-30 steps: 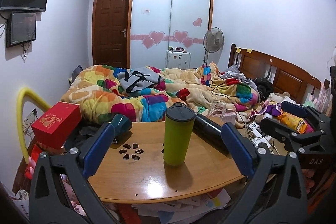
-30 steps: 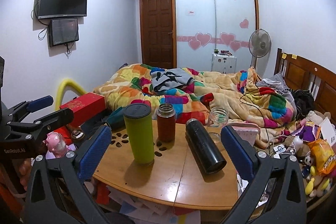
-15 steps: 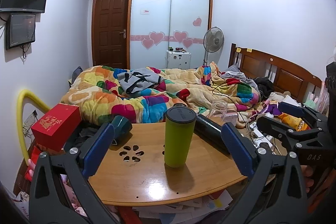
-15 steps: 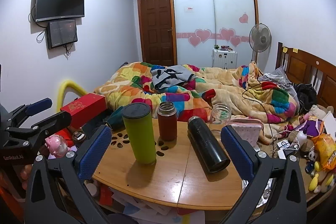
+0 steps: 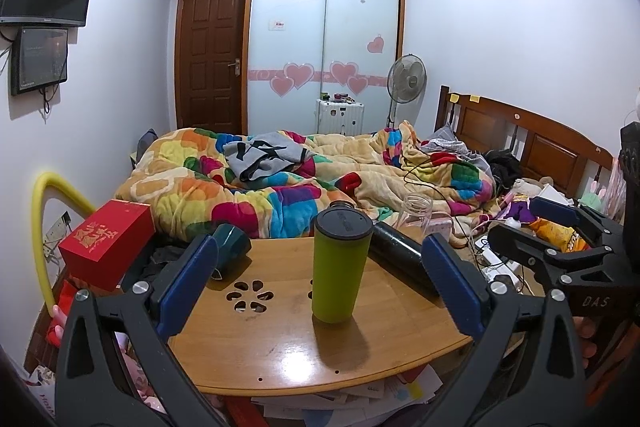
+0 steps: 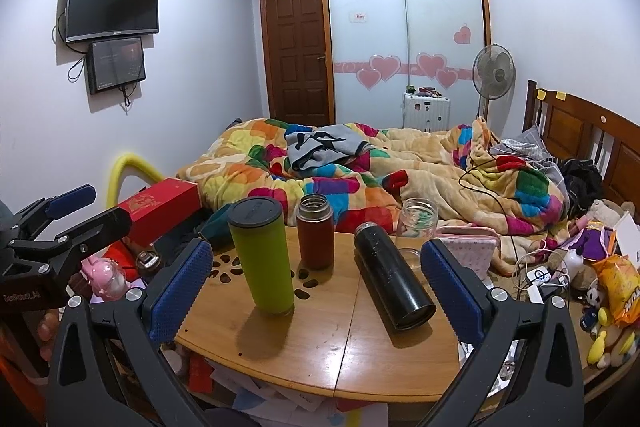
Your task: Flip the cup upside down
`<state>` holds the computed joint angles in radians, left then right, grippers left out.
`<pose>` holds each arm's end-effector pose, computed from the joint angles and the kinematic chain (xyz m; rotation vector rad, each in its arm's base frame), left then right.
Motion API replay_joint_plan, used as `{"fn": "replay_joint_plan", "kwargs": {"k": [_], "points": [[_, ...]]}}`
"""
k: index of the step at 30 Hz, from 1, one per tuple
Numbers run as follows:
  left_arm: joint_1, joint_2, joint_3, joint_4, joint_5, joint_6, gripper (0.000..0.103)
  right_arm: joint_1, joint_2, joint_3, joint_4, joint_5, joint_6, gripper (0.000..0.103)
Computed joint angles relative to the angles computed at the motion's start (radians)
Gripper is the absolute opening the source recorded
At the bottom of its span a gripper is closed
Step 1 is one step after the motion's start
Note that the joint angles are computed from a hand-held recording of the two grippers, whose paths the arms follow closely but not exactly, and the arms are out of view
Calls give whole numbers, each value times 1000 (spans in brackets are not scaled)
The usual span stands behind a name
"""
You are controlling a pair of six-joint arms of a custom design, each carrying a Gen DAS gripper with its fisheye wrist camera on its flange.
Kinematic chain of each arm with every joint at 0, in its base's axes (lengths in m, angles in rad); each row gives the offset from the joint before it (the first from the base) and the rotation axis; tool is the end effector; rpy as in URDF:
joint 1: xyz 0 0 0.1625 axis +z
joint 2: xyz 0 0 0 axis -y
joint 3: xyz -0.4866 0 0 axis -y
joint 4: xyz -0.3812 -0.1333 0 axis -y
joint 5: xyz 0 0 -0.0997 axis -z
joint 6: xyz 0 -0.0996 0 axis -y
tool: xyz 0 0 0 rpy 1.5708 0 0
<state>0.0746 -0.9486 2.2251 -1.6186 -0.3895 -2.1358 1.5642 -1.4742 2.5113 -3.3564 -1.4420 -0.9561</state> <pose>-0.3741 -0.2540 0.0865 0.2362 1.9266 -1.4418 0.1436 -0.3821 0.3141 1.3050 -2.3884 1.0284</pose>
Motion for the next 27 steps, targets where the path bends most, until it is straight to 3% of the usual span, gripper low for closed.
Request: {"fn": "replay_joint_plan", "kwargs": {"k": [27], "points": [[1,-8,1,-25,29,33,103,10,-4,-3,-9,10,-14,103]]}}
